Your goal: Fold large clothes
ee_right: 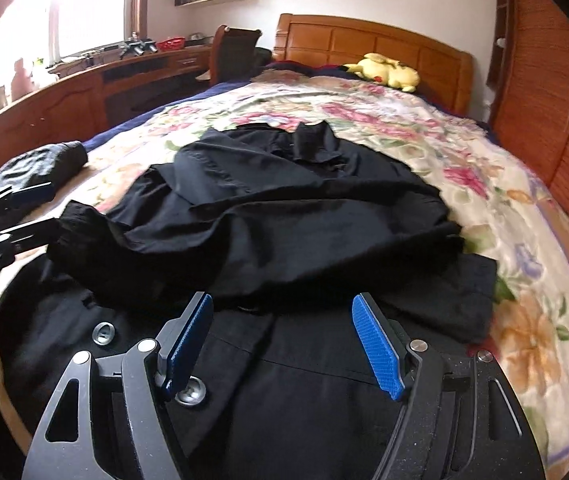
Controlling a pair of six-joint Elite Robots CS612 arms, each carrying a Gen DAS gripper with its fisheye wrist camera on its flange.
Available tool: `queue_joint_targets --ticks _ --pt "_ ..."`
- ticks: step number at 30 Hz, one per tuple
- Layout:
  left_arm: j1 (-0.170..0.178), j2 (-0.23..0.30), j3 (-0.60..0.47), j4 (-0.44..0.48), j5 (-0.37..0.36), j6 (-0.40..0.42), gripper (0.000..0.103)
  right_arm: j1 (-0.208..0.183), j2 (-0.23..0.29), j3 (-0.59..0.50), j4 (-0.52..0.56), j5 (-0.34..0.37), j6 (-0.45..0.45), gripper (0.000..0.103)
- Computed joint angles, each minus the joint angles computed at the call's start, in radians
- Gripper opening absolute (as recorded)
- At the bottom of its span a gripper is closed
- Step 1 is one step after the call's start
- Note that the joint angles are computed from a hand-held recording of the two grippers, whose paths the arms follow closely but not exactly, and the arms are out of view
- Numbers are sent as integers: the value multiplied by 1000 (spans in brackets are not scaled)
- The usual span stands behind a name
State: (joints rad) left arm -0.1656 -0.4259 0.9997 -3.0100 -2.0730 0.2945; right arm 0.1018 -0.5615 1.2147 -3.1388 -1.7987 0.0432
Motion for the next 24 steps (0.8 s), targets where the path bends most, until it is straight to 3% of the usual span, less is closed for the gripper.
queue_joint_targets --ticks 7,15,23,24 --pt "-7 -3 9 73 12 34 51 -4 -5 23 -3 -2 17 74" --pt "-12 4 -10 184 26 74 40 -10 -22 43 -8 -4 25 74" --pt "-15 0 -6 228 43 117 40 -10 -31 55 -10 -9 22 74" --pt "-15 1 -8 235 37 125 34 -9 -30 55 -8 -10 20 74"
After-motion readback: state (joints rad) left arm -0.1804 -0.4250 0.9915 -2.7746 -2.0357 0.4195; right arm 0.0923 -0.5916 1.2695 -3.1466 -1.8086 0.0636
